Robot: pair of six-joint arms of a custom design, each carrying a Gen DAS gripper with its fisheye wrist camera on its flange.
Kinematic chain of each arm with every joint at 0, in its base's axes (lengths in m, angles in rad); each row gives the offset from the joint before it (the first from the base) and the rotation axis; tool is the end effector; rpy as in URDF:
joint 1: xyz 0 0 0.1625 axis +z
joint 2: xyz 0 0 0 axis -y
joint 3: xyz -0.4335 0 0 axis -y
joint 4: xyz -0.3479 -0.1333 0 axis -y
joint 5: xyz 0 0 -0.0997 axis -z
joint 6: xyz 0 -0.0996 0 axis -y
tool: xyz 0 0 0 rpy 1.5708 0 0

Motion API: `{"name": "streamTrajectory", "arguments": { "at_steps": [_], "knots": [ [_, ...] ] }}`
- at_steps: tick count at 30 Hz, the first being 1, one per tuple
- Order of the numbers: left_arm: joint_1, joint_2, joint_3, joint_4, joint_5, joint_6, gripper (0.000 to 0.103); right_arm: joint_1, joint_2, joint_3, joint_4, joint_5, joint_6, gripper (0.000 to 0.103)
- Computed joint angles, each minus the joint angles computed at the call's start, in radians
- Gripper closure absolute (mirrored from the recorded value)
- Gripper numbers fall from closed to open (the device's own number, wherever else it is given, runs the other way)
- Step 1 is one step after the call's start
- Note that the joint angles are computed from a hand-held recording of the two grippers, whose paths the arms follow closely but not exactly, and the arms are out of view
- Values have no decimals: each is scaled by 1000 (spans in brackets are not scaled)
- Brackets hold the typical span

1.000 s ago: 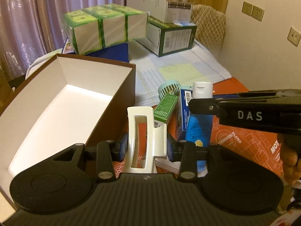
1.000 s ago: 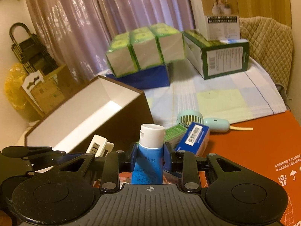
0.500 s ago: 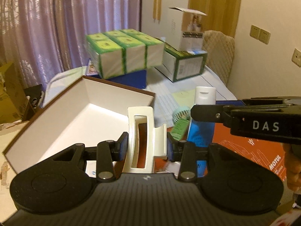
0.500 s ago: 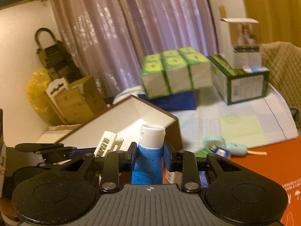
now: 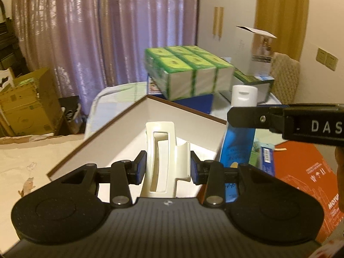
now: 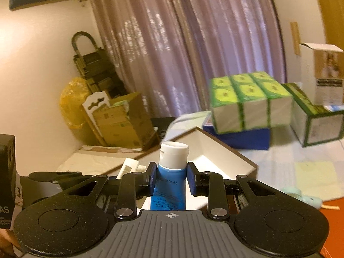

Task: Organize rigid objects
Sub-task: 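Carry the clip holder and blue tube into the box and open both tools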

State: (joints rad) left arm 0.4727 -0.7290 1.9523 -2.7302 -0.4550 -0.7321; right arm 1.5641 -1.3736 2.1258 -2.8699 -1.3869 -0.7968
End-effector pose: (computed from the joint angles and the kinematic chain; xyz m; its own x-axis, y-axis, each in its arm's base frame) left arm -0.3780 -0.4435 0.0741 -0.7048 0.0067 -0.7094 0.5613 0.6169 -0.5517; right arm 0.1483 -0.4760 0.3181 -0.6917 -0.6727 0.2627 -0.6995 0.5337 -0.4752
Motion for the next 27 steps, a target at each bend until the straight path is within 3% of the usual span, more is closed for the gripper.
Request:
{"name": "streamTrajectory", "arguments": {
  "at_steps": [13,27],
  "knots": [
    [68,-52,24,46,19,-25,68,65,174,-67,-74,-6,10,76],
    [193,21,-50,-31,-97,99,68,61,323,-120,-164,-198,-30,76]
  ]
}}
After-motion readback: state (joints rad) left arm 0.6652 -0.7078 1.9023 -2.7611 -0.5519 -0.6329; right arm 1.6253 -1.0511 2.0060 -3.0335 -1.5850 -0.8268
